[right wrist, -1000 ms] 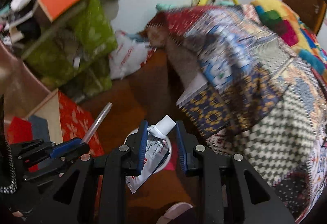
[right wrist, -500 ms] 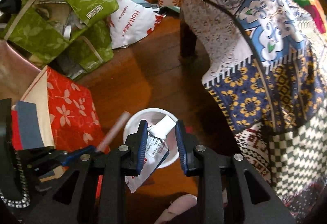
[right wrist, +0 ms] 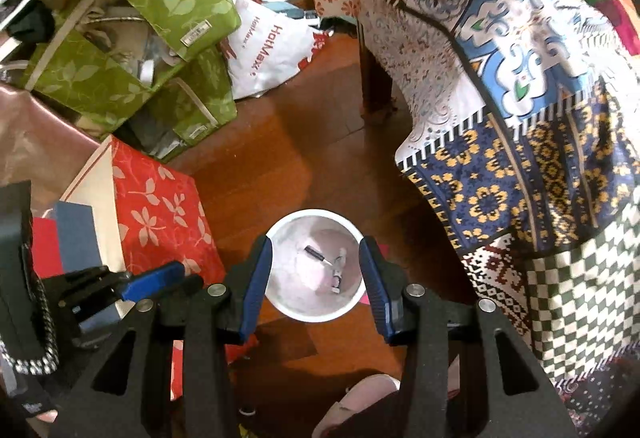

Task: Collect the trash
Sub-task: 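Open both grippers to drop the pen and tube into the bin, then move both tools back over the quilt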

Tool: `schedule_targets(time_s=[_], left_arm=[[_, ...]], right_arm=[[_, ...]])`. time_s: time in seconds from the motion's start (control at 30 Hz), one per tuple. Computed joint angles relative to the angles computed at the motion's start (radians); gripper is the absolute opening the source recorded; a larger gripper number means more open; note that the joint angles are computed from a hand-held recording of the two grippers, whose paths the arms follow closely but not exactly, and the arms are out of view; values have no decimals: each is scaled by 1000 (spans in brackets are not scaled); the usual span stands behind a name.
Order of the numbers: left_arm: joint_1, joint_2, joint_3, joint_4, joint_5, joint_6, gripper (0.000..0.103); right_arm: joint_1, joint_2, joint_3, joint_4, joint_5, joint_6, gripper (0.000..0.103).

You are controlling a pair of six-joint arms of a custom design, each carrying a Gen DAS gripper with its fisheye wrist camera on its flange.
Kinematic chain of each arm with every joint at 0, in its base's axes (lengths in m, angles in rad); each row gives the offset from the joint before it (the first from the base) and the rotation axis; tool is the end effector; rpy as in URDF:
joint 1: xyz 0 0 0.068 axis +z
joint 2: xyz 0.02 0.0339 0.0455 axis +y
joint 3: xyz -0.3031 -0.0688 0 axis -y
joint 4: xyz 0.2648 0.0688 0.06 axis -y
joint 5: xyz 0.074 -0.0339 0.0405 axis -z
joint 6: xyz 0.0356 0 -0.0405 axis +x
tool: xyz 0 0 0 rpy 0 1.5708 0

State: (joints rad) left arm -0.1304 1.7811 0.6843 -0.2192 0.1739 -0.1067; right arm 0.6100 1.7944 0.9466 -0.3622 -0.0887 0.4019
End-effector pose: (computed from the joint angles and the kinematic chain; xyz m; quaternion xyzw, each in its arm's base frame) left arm 0.2818 -0.0432 0.0962 0.0227 0.9879 -0.1005 0.1155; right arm 0.2818 0.2008 0.1478 -0.1100 0.9767 0.1250 0.1356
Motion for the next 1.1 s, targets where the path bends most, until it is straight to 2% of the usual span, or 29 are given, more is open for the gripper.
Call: schedule_targets(time_s=[0.27, 0.6, 0.87, 1.0, 1.1], left_arm=[[-17, -243, -45, -77, -25, -15, 16], [-132, -532, -20, -212, -85, -110, 16], [-375, -654, 106, -301, -227, -224, 16], [-542, -646, 192, -323, -340, -275, 16], [-652, -614, 256, -319, -408, -303, 20]], right_arm=[[44, -207, -75, -52, 102, -30, 42], [64, -541, -157, -168, 196, -29, 42], [16, -838, -156, -321, 284, -64, 42], [-62, -966, -143, -392, 296, -104, 42], [-159, -1058, -131, -438, 274, -153, 42]])
